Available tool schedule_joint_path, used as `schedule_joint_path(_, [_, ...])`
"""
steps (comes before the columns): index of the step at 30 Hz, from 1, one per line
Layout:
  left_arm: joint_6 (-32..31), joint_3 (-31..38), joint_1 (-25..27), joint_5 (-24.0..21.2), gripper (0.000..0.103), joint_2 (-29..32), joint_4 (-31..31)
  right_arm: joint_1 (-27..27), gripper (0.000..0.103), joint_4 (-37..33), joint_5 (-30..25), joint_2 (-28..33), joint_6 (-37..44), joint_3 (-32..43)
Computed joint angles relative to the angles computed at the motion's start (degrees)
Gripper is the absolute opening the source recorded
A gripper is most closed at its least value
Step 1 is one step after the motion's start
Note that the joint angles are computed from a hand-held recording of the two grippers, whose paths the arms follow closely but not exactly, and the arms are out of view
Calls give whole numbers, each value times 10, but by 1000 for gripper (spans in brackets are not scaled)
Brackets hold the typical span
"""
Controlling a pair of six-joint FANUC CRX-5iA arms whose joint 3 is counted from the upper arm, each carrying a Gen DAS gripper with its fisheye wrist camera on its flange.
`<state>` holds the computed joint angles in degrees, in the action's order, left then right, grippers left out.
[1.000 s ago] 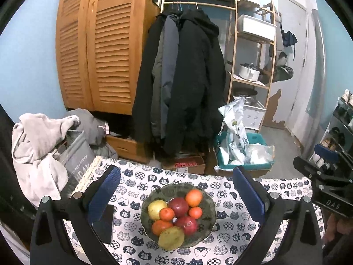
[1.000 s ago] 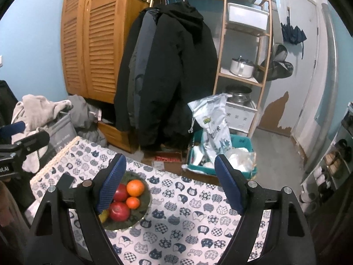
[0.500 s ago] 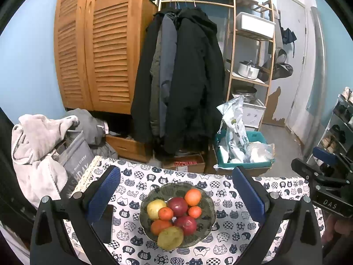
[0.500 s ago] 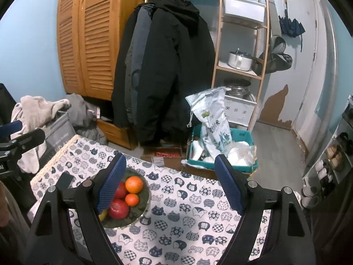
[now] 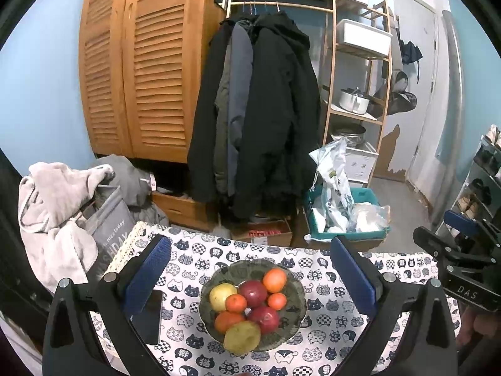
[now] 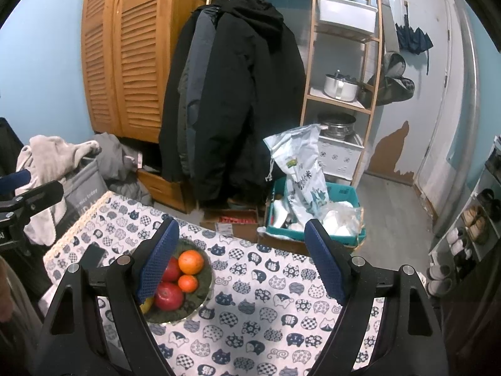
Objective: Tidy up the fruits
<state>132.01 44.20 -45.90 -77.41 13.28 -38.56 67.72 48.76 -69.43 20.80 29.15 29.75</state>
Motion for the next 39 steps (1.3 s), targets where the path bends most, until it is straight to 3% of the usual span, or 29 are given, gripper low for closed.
schedule_joint_path(39, [6,4,-6,-8,102,-1,-8,2,81,1,-4,1,2,4])
